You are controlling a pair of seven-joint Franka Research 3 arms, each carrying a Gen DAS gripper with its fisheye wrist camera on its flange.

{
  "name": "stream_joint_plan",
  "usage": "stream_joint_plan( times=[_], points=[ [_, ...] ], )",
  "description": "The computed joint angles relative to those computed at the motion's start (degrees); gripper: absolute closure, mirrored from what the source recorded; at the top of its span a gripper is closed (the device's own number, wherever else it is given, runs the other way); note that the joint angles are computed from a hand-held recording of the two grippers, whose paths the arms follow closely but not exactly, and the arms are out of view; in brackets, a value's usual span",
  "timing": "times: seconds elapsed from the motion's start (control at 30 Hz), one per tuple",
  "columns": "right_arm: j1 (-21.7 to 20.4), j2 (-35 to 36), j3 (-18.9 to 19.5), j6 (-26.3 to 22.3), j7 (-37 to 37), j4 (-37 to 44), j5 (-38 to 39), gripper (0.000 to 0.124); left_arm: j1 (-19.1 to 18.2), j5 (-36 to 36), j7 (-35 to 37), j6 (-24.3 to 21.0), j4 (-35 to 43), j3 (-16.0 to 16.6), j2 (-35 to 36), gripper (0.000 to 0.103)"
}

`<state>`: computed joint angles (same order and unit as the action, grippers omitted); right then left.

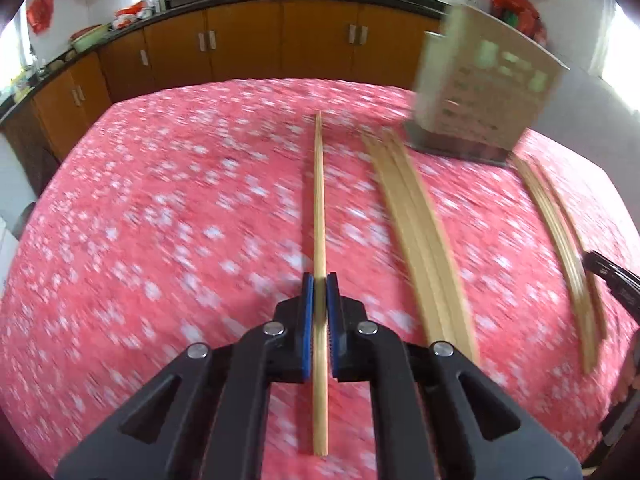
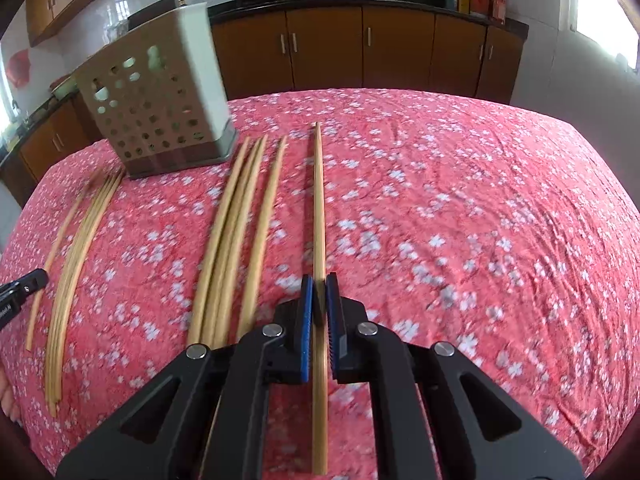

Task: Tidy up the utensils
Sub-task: 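Lift the right tool's chopstick upright while the left tool lifts its chopstick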

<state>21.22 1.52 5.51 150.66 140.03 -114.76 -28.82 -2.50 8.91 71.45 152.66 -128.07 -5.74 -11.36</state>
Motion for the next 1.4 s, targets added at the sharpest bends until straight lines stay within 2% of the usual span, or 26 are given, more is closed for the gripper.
stream_joint_plan(
  times=[0.17, 0.27, 0.47, 0.6, 0.7, 0.83, 1.03, 1.13, 1.4],
  points=[
    [-0.82, 1.35, -1.25, 0.2, 1.93, 1.47, -1.21, 0.116, 2.34, 2.68, -2.15, 1.83, 2.17, 0.65, 2.93, 0.094],
    [-0.95, 1.49, -1.55, 0.78, 1.89, 1.48, -0.92, 0.116, 2.53, 1.48, -1.26, 4.07, 0.87, 1.1, 2.41, 0.094],
    [-0.79, 1.93, -1.64, 0.71, 1.89, 1.99, -0.87, 0.116, 2.33, -0.58, -0.36, 5.03, 0.53, 1.38, 2.56, 0.093],
    [-0.86, 1.44, -1.78, 1.4, 1.52, 1.23, -0.28, 0.115, 2.15, -1.73, 0.29, 5.35, -0.89, 1.53, 1.25, 0.093],
    [-0.68, 0.07, -1.37, 0.4, 1.4, -0.05, -0.69, 0.115, 2.63, 0.13, 0.27, 3.92, -1.1, 1.15, 0.42, 0.093],
    [-1.38, -2.1, -0.57, 2.02, 1.81, -3.08, -0.92, 0.116, 2.22, -0.82, 1.41, 4.73, -3.71, 1.78, -1.73, 0.093],
    [-2.52, -3.03, 0.19, 2.97, 1.68, -4.13, 0.14, 0.116, 2.0, -1.7, 1.91, 4.2, -3.55, 2.06, -2.06, 0.095],
    [-3.74, -5.95, 0.74, 5.43, 5.14, -6.44, -3.46, 0.116, 2.08, -1.82, 1.94, 5.18, -4.5, 2.16, -4.03, 0.095],
    [-10.88, -12.65, 5.2, 10.61, 17.04, -7.78, -15.94, 0.116, 3.44, 1.04, -1.07, 13.14, -4.46, 2.23, -9.65, 0.095]
  ],
)
